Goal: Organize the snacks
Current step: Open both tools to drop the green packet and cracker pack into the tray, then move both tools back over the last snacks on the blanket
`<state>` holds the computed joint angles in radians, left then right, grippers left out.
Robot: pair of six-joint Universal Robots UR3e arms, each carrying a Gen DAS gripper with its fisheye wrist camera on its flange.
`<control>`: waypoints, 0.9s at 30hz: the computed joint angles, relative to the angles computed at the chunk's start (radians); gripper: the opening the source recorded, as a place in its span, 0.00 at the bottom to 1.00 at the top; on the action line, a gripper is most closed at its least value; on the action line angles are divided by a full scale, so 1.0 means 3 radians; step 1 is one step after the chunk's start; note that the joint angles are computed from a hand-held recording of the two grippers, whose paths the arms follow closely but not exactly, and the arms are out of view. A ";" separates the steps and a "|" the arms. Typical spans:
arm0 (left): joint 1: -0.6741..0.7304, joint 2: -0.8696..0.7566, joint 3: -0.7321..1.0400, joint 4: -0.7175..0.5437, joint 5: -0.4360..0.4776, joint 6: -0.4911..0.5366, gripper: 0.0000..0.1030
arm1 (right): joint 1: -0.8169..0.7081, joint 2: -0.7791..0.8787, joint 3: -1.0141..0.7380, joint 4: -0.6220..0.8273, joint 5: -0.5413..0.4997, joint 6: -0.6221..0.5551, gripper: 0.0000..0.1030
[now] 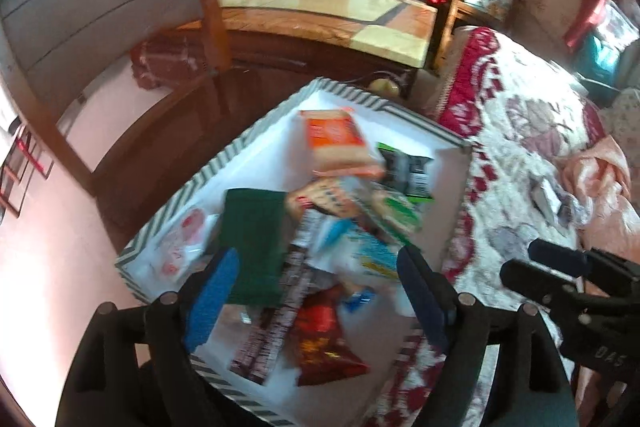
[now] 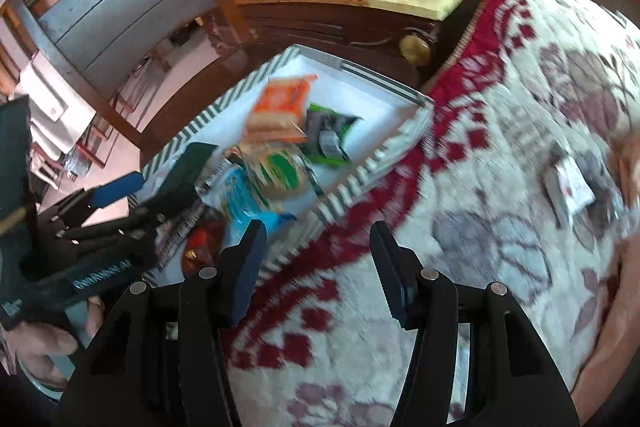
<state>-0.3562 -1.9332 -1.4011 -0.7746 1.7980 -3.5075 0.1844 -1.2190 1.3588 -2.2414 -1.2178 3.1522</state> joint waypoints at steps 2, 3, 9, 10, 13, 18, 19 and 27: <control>-0.0089 -0.0083 0.0134 -0.0052 0.0027 0.0012 0.81 | -0.0100 -0.0175 0.0261 -0.0036 -0.0003 -0.0017 0.52; -0.0132 -0.0125 0.0203 -0.0083 0.0033 0.0017 0.81 | -0.0141 -0.0245 0.0367 -0.0061 -0.0003 -0.0025 0.52; -0.0373 -0.0419 0.0664 -0.0252 0.0077 0.0031 0.82 | -0.0501 -0.0712 0.1015 -0.0214 0.0099 -0.0095 0.52; -0.0421 -0.0476 0.0757 -0.0288 0.0092 0.0024 0.82 | -0.0552 -0.0773 0.1095 -0.0234 0.0104 -0.0117 0.52; -0.0523 -0.0648 0.1031 -0.0394 0.0099 0.0031 0.82 | -0.0748 -0.0984 0.1338 -0.0262 0.0120 -0.0180 0.52; -0.0681 -0.1019 0.1632 -0.0668 0.0059 0.0036 0.82 | -0.1045 -0.1238 0.1617 -0.0204 0.0160 -0.0302 0.52; -0.0705 -0.1097 0.1761 -0.0726 0.0044 0.0042 0.82 | -0.1111 -0.1290 0.1675 -0.0188 0.0157 -0.0340 0.52; -0.0827 -0.1918 0.3193 -0.1428 -0.0141 0.0094 0.82 | -0.1651 -0.1501 0.2000 -0.0117 0.0254 -0.0543 0.52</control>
